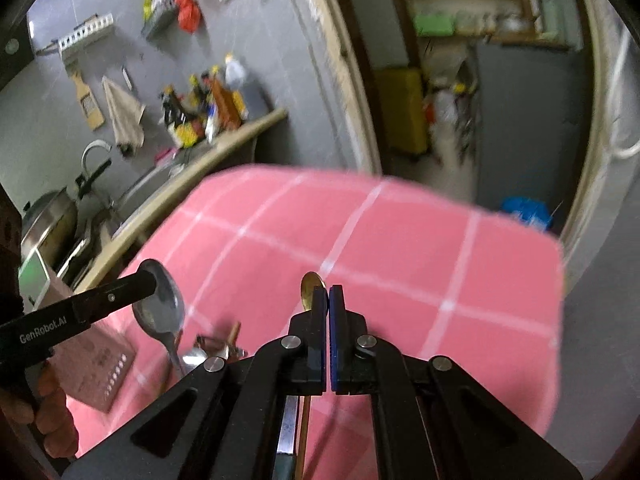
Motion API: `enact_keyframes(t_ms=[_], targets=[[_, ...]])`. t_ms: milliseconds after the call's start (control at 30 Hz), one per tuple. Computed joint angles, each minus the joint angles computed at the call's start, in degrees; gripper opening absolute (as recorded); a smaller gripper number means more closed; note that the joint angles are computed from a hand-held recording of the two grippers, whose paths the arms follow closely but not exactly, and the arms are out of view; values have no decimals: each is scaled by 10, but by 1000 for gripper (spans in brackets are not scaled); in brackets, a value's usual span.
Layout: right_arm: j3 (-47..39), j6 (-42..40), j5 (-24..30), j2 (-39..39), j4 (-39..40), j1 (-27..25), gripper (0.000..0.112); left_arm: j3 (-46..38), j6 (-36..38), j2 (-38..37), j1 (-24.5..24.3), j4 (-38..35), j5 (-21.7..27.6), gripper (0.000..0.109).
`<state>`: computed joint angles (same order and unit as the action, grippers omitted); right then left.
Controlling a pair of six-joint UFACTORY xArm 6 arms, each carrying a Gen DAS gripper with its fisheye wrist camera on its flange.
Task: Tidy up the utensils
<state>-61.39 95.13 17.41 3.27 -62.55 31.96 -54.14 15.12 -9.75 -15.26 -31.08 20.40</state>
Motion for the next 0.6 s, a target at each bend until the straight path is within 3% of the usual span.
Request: enact_keyframes(t_ms=[133,300,600], targets=[[-2,51,74,-46,-51,23,2,-5,37,-22,-1,-6,-13,2],[-16,91,166,-84,-87,60,2,-25,117,-40,11,-72,-1,2],[-119,154,314,-62,-136,162,2,-71,251,-85,77,-164,46,2]])
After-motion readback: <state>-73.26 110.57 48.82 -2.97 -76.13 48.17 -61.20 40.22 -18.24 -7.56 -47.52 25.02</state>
